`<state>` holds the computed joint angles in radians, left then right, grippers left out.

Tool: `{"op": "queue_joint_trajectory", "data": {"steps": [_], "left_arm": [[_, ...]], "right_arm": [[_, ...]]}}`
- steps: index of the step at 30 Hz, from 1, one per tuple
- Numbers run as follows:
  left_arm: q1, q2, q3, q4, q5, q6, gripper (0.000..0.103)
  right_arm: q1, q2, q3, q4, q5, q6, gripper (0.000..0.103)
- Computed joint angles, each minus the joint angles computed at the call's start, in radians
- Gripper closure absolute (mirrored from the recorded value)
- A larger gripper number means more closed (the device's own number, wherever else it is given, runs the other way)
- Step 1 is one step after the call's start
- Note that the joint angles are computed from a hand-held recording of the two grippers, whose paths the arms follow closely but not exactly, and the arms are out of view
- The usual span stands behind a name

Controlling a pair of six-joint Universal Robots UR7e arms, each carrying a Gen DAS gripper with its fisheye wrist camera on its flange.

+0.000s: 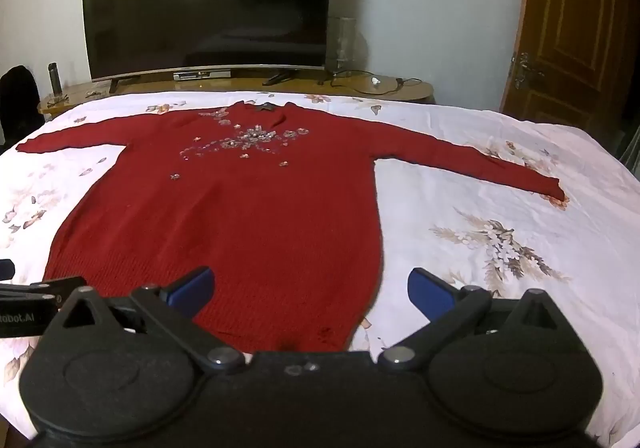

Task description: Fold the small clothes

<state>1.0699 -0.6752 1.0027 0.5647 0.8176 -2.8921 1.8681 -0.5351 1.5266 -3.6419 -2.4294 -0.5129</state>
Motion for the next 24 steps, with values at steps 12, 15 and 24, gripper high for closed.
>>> {"op": "queue_joint_trajectory", "data": {"steps": [12, 15, 24], "left_arm": [[-0.005, 0.005, -0.001, -0.006, 0.000, 0.001, 0.000], [-0.003, 0.002, 0.004, -0.009, 0.004, 0.003, 0.000], [-0.002, 0.006, -0.018, 0.018, 0.012, -0.006, 0.000]], "right_arm": [[0.014, 0.001, -0.005, -0.026, -0.018, -0.018, 0.000], [0.015, 0.006, -0.003, -0.042, -0.019, -0.026, 0.000], [0.016, 0.010, -0.011, -0.039, -0.018, -0.028, 0.000]]}}
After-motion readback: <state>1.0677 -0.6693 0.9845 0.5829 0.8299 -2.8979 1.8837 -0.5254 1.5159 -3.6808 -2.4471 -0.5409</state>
